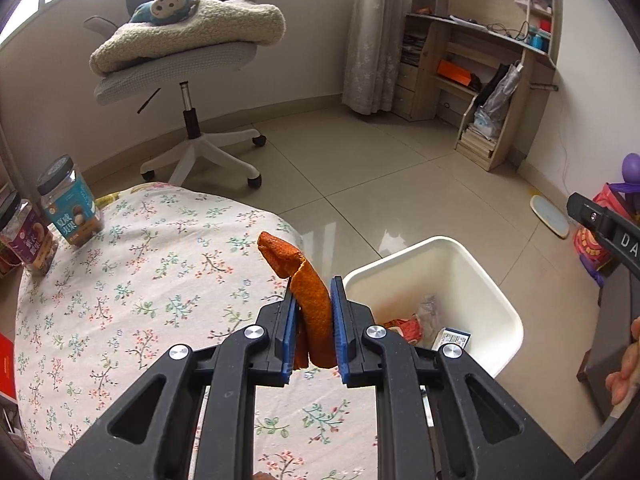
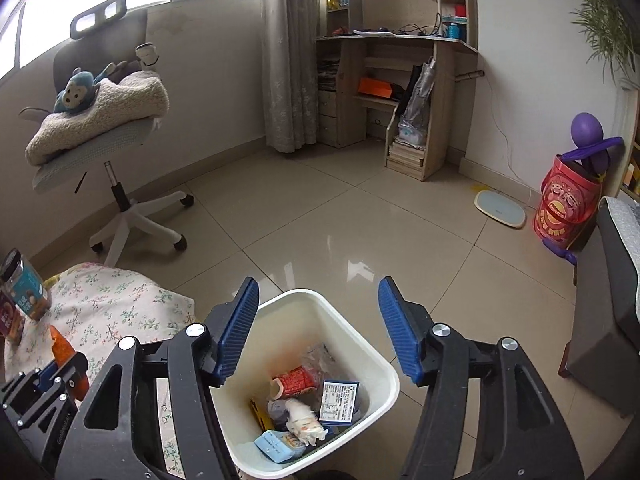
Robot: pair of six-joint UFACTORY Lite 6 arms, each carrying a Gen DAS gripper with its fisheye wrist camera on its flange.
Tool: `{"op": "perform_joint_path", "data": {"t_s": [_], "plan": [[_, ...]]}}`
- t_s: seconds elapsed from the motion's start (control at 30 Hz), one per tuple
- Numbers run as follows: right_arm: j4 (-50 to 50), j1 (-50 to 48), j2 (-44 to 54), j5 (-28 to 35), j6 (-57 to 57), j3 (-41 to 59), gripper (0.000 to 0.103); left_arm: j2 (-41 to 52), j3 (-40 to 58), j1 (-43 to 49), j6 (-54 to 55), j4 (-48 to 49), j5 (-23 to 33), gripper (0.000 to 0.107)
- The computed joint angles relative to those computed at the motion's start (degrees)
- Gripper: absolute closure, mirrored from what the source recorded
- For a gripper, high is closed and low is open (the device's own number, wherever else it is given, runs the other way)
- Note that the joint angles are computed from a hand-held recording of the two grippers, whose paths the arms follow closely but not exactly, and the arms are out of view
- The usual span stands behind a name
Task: Collect trash
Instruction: 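Open the right gripper over the bin to drop the tissue while the left drops the peel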
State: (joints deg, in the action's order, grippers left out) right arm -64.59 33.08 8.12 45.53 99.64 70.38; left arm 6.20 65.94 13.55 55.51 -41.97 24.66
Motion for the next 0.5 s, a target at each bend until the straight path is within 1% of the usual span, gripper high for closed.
{"op": "perform_joint_path", "data": {"t_s": [0.13,0.17,0.2,0.27,0.3,0.33,0.37,0.4,0.43,0.5], "plan": [[-2.6,-2.4,-5.4,1.3,5.2,-4.9,0.033,2.4,1.5,-7.2,-6.8,2.1,-0.1,0.09],[-3.4,-2.9,-6.9,1.7,6.6,-6.3,0.03,3.3,2.4,-8.8,-8.3,2.3,0.3,0.09],[-3.9,-3.5,-8.4,2.0,7.8,-7.6,0.029,4.4,3.5,-10.0,-9.3,2.0,1.1,0.088],[-4.7,-4.6,-11.1,2.4,9.9,-10.2,0.028,7.1,6.5,-11.4,-9.6,-0.3,4.7,0.086],[-4.9,-4.9,-12.0,2.6,10.7,-11.0,0.027,8.1,7.7,-11.6,-9.3,-1.6,6.4,0.073],[-5.2,-5.2,-12.9,2.6,11.4,-11.9,0.027,8.3,8.2,-11.9,-9.5,-2.1,6.9,0.054],[-5.5,-5.2,-13.5,2.6,12.1,-12.4,0.026,7.2,7.5,-12.1,-9.3,-2.4,6.1,0.046],[-5.8,-5.0,-13.7,2.8,12.3,-12.5,0.026,5.7,6.2,-12.1,-7.8,-3.3,4.8,0.039],[-6.3,-4.2,-13.6,3.6,12.6,-12.5,0.025,4.1,4.9,-12.0,-6.3,-3.8,3.7,0.036],[-7.7,-2.1,-13.1,5.6,13.4,-11.9,0.019,1.5,3.1,-11.1,-5.0,-3.0,2.6,0.032]]}}
